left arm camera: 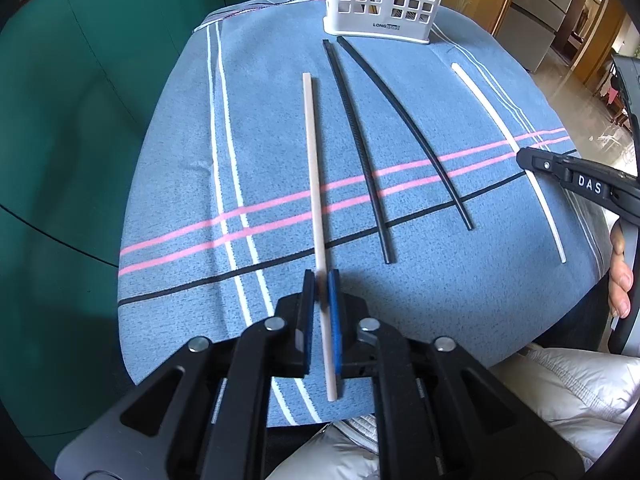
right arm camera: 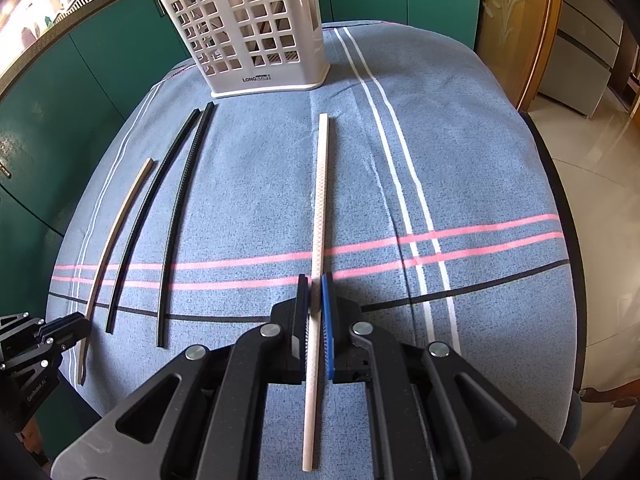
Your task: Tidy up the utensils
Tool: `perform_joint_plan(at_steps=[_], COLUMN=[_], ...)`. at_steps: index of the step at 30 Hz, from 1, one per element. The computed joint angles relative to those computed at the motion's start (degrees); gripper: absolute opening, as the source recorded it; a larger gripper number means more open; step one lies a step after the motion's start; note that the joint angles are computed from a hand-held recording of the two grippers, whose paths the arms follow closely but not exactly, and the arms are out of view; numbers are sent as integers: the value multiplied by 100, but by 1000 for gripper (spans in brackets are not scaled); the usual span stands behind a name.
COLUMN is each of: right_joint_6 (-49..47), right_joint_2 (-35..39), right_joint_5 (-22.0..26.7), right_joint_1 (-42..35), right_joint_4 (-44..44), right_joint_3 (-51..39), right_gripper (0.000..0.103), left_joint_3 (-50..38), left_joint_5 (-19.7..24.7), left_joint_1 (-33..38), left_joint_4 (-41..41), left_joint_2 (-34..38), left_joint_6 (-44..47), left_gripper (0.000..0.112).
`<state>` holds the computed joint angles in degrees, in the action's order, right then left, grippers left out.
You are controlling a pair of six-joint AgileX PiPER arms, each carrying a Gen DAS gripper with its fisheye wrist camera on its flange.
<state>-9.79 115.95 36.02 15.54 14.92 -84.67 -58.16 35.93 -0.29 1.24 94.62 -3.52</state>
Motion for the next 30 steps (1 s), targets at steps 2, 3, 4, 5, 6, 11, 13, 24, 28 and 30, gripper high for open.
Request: perform_joint_plan(at_steps=[2,3,4,5,6,11,13,24,28,30], right_joint_6=[-51,-82,-128,-167,-272,-317,-334,427,522,535], right_joint_2=[-22,-31,-41,-52,-56,-82,-57,657,1195,1437], right_joint_5=[30,33,30,22,29,38,114,778,1271,1524], right_joint_1=[-14,-23,-34,-44,-67,-58,-86,-16,14,44], right_joint_4=[36,63,104,135,267,327,373,-558,-754,-806], right_joint_3=[25,40,59,79,94,67,-81,-1523,-2461,-2904], right_gripper=[7,7,7,11,17,22,22,22,22,22], left_joint_3=[16,30,51,46,36,-135,-291,-2649,-3613,-3899], left_joint_5=[-31,-47,-58,-72,-74,-101,-111,874,1407,1561], left_joint_1=[28,43,35,49,62,295,473,438,219,187], left_joint_4=[21,51,97,127,132,91,-202,-614,-220,-157], left_joint_2=[-31,-49,-70,-69,-71,-89,-30,1639,2288,2494], left_joint_6=[-18,-46,-105,-129,-130,-13,272,850,648,599], left_gripper=[19,27,30,32,32,32,32,32,32,32])
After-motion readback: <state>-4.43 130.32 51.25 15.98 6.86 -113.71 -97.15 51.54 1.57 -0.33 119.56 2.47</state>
